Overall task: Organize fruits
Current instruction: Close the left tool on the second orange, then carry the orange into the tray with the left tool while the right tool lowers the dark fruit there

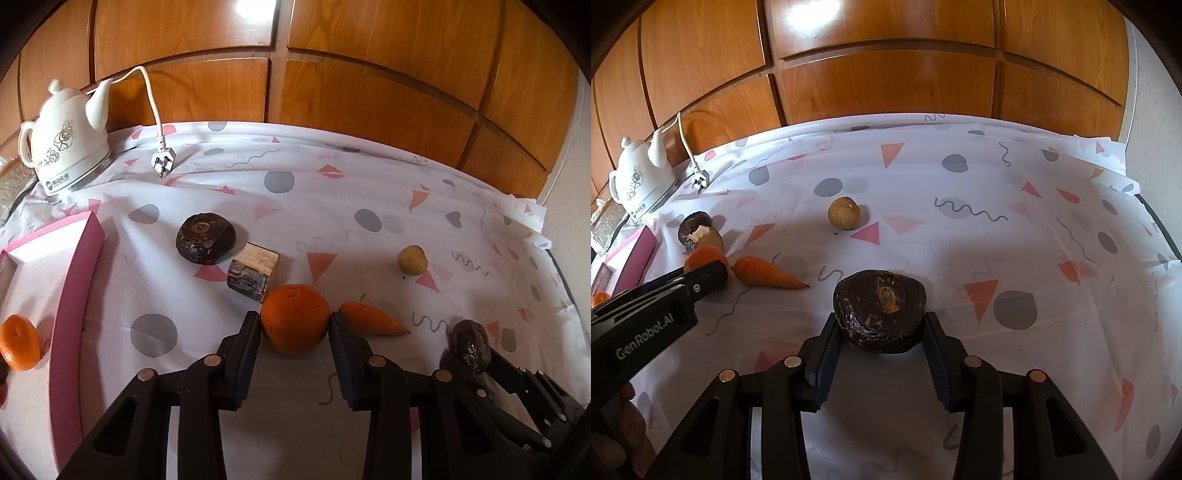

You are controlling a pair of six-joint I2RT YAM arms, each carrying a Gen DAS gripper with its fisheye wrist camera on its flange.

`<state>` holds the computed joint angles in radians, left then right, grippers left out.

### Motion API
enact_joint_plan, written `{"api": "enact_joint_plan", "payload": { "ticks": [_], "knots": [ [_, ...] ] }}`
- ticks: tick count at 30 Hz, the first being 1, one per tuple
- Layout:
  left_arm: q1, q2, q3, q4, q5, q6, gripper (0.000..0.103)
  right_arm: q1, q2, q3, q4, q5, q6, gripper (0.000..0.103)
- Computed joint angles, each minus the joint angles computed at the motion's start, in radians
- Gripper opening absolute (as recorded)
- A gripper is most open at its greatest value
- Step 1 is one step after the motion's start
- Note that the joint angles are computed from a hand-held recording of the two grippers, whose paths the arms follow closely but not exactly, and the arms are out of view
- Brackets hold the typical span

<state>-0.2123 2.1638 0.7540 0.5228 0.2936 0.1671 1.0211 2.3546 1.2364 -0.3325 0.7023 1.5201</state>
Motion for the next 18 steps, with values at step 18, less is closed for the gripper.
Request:
{"api": "enact_joint_plan", "payload": {
  "ticks": [18],
  "knots": [
    [0.048, 0.036, -0.068, 0.096, -0.009, 0.057, 0.038, -0.005, 0.005, 0.009, -0.007, -0.009, -0.010, 0.044]
  ]
}}
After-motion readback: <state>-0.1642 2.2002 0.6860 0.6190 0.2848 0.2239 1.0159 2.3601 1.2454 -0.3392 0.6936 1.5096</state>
